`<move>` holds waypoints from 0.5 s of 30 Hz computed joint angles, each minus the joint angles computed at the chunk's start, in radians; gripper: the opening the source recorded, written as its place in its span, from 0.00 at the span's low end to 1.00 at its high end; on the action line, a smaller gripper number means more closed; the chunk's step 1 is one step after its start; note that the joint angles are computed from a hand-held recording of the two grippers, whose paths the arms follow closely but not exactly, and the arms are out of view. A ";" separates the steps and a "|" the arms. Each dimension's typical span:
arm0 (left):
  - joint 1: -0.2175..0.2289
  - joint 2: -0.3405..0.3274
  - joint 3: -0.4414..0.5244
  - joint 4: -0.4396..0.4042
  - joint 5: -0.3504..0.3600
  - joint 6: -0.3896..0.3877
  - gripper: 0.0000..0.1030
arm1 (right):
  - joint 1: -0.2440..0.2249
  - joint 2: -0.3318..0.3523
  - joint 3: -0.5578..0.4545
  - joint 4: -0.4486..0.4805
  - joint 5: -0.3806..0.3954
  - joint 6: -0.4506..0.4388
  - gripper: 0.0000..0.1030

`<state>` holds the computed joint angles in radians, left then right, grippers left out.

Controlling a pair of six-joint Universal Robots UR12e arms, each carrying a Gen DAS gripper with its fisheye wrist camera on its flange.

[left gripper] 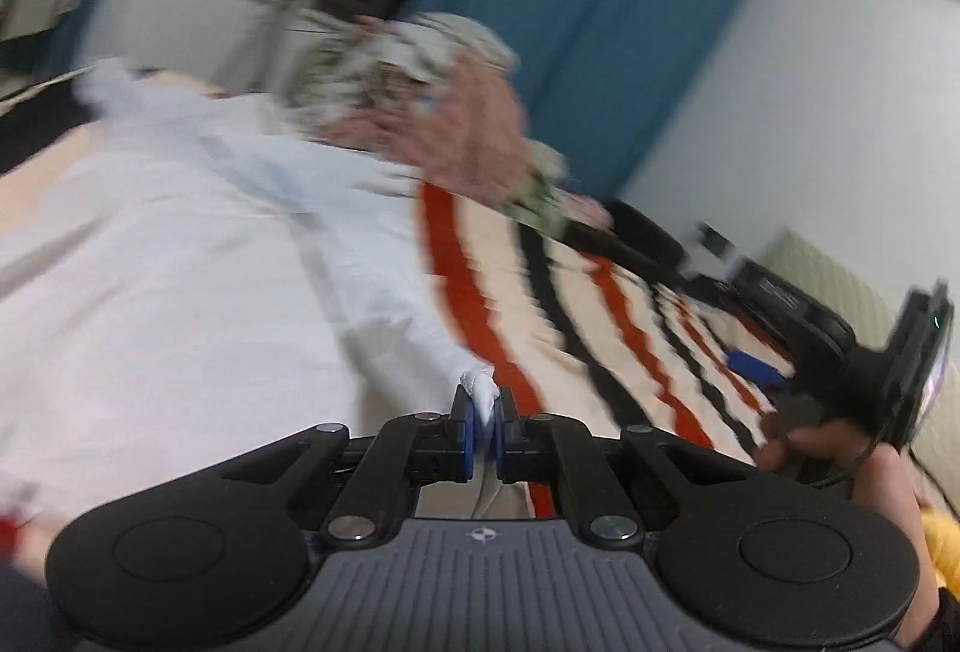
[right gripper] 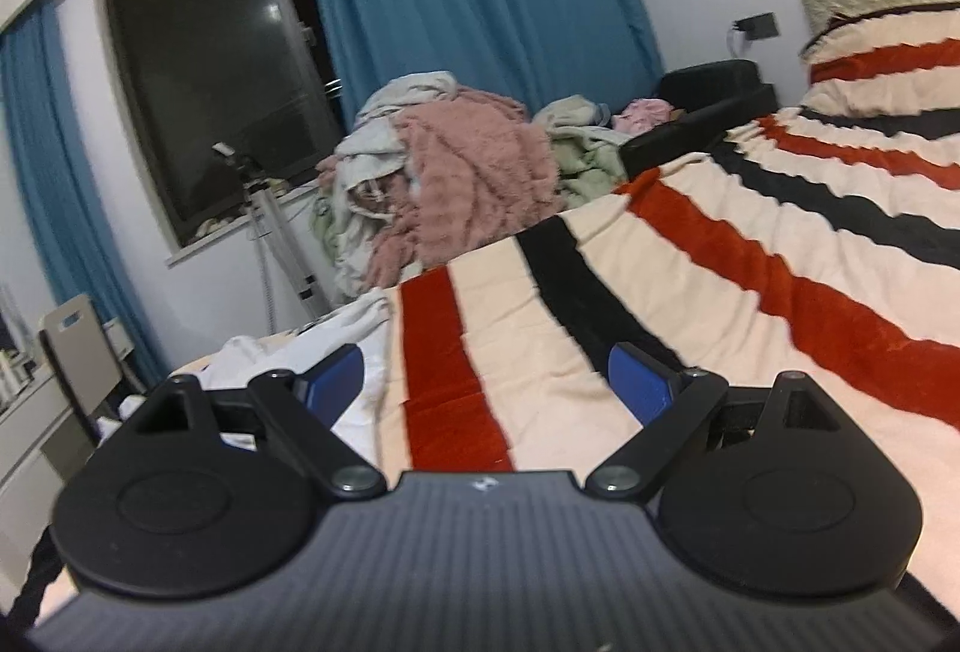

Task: Fold clothes
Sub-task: 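Grasp the shirt side with the left gripper, fold it inward, release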

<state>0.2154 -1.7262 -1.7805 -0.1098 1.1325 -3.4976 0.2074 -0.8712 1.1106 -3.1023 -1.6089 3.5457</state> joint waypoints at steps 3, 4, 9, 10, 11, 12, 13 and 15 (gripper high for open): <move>0.017 0.041 -0.028 -0.111 0.093 -0.040 0.05 | 0.007 0.001 -0.007 0.024 0.025 -0.036 0.87; 0.016 0.047 -0.025 -0.170 0.124 -0.035 0.05 | 0.010 0.002 -0.009 0.031 0.034 -0.042 0.87; 0.019 0.045 0.005 -0.321 0.160 0.002 0.08 | 0.022 0.004 -0.014 0.045 0.070 -0.097 0.87; 0.018 0.044 0.009 -0.331 0.165 0.010 0.10 | 0.024 0.004 -0.015 0.048 0.071 -0.106 0.87; 0.016 0.043 0.012 -0.334 0.169 0.013 0.13 | 0.026 0.005 -0.017 0.051 0.073 -0.114 0.87; 0.014 0.043 0.014 -0.337 0.172 0.016 0.17 | 0.027 0.006 -0.018 0.054 0.075 -0.122 0.87; 0.012 0.043 0.015 -0.340 0.178 0.020 0.23 | 0.028 0.006 -0.018 0.057 0.077 -0.121 0.87; 0.004 0.041 0.018 -0.346 0.207 0.029 0.43 | 0.028 0.006 -0.018 0.065 0.083 -0.118 0.87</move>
<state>0.2189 -1.6850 -1.7629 -0.4556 1.3396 -3.4689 0.2352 -0.8655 1.0923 -3.0377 -1.5264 3.4281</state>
